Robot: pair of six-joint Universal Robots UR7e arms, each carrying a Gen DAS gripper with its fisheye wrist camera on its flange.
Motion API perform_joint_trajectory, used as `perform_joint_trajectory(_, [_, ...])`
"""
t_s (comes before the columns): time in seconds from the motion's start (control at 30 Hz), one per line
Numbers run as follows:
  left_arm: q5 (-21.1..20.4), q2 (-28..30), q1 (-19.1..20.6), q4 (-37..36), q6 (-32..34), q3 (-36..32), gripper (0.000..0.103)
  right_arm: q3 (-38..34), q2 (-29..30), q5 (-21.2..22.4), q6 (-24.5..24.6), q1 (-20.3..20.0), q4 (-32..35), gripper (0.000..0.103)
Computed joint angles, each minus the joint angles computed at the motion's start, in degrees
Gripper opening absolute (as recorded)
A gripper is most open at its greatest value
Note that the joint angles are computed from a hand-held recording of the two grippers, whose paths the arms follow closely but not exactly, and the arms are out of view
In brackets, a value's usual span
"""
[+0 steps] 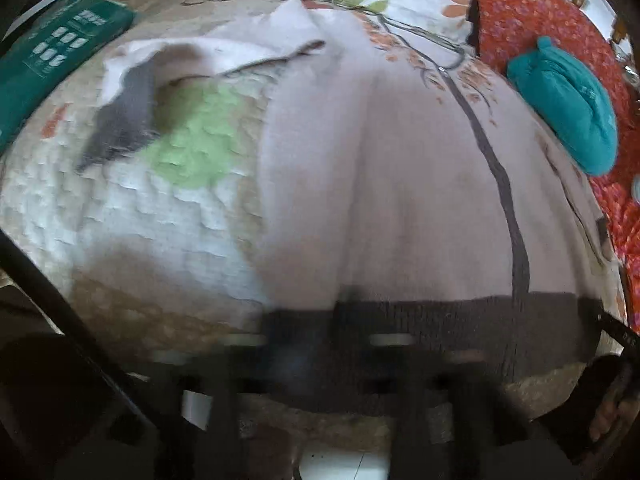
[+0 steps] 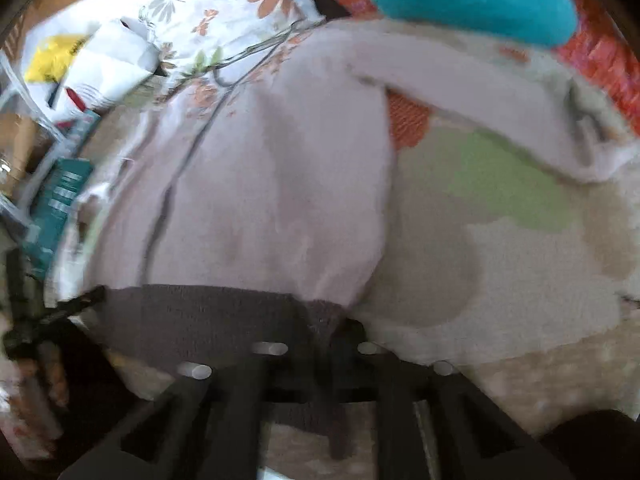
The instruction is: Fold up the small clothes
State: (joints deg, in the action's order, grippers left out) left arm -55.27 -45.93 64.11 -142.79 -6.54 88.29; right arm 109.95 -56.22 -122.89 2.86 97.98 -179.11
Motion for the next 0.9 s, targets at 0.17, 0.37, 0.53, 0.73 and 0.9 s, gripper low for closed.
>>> perform_joint_trajectory(0.17, [-3.0, -5.3, -0.5, 5.3, -4.0, 1.2, 0.006, 2.8, -4.1, 3.6, 3.8, 0.7, 8.4, 0.005])
perform_joint_trajectory(0.37, [-3.4, -8.7, -0.8, 6.3, -4.7, 4.0, 0.009, 7.6, -7.2, 6.1, 8.9, 1.2, 14.4, 0.007])
perform_joint_trajectory(0.53, [-6.0, -10.3, -1.1, -1.1, -1.2, 5.6, 0.033, 9.7, -12.0, 3.5, 4.7, 2.3, 5.1, 0.024])
perform_joint_trajectory(0.73, [-4.7, -9.8, -2.8, -7.7, 0.2, 5.9, 0.054, 2.6, -10.9, -16.9, -6.4, 0.8, -5.5, 0.053])
perform_joint_trajectory(0.9, [-6.2, -7.3, -3.6, -5.4, -1.4, 3.3, 0.055, -10.4, -2.6, -25.5, -12.9, -4.0, -3.3, 0.053])
